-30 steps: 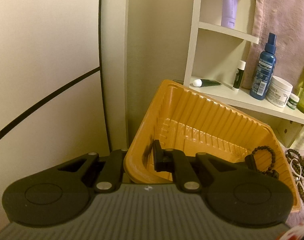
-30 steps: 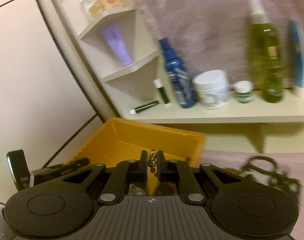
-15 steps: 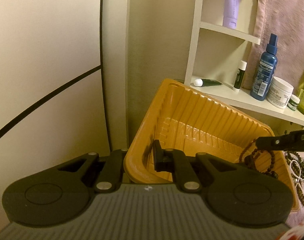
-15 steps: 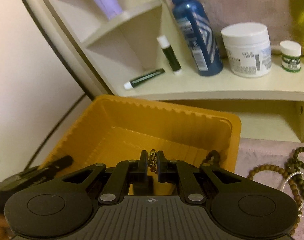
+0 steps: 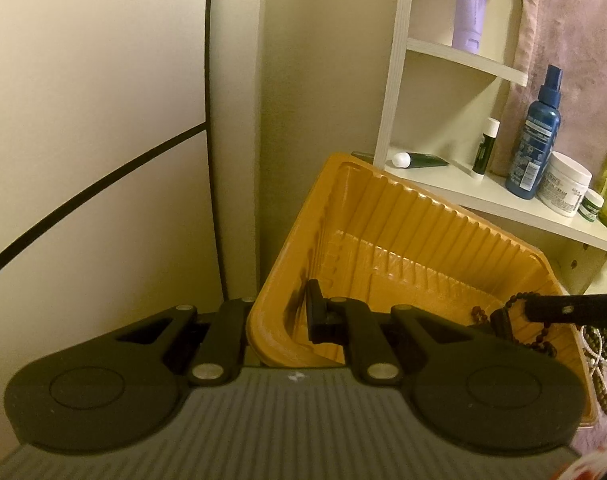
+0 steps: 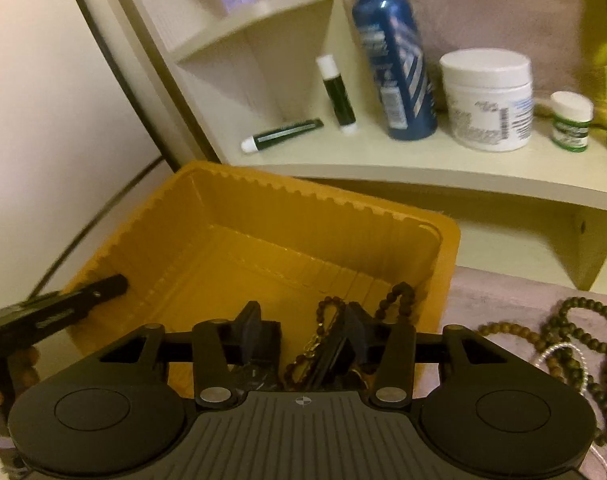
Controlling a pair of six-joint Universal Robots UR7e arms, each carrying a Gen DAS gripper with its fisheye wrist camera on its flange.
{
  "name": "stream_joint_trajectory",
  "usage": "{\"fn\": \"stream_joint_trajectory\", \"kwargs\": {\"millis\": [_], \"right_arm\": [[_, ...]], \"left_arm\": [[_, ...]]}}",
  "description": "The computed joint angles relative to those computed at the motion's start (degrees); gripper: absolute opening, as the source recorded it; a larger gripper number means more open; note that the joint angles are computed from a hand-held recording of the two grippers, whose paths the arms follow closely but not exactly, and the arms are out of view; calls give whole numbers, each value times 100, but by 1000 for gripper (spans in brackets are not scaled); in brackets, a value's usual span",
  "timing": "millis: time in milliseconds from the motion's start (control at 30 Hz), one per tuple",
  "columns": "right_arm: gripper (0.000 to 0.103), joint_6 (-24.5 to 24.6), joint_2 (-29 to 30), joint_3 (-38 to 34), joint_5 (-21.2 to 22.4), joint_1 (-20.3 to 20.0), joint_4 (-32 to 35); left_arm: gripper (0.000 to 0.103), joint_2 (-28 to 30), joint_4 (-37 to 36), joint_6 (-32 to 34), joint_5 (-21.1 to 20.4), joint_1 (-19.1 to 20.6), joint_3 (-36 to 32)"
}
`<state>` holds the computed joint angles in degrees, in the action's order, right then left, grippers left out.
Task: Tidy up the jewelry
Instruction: 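Carry the bead bracelet into the orange tray and open the right gripper, then grasp the white pearl necklace in the pile with the right gripper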
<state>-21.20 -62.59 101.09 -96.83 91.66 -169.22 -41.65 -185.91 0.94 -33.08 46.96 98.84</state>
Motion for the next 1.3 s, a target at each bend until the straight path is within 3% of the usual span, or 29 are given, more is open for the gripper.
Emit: {"fn": "stream_joint_trajectory", "kwargs": {"millis": [233, 367, 667, 867, 1000, 1133, 1300], "right_arm": [[47, -75, -655, 478, 56, -228, -280], [47, -61, -1033, 663, -212, -396, -237], [47, -70, -1709, 1121, -1290, -616, 219], [47, -267, -1725, 1240, -1512, -621, 179], [47, -508, -1634, 1337, -1485, -666, -145], [47, -1091, -1481, 1412, -1513, -700, -547], [46, -1191, -1567, 1549, -994, -863, -617]], "left_arm": [[10, 6, 193, -149, 1, 17, -69], [10, 0, 187, -97, -63, 45, -86], [10, -37, 226, -229, -91, 57, -51], [10, -42, 236, -245, -80, 48, -45], [10, -41, 211, -250, -52, 32, -31], [10, -33, 231, -238, -47, 43, -43], [11, 12, 157, -60, -60, 76, -83]]}}
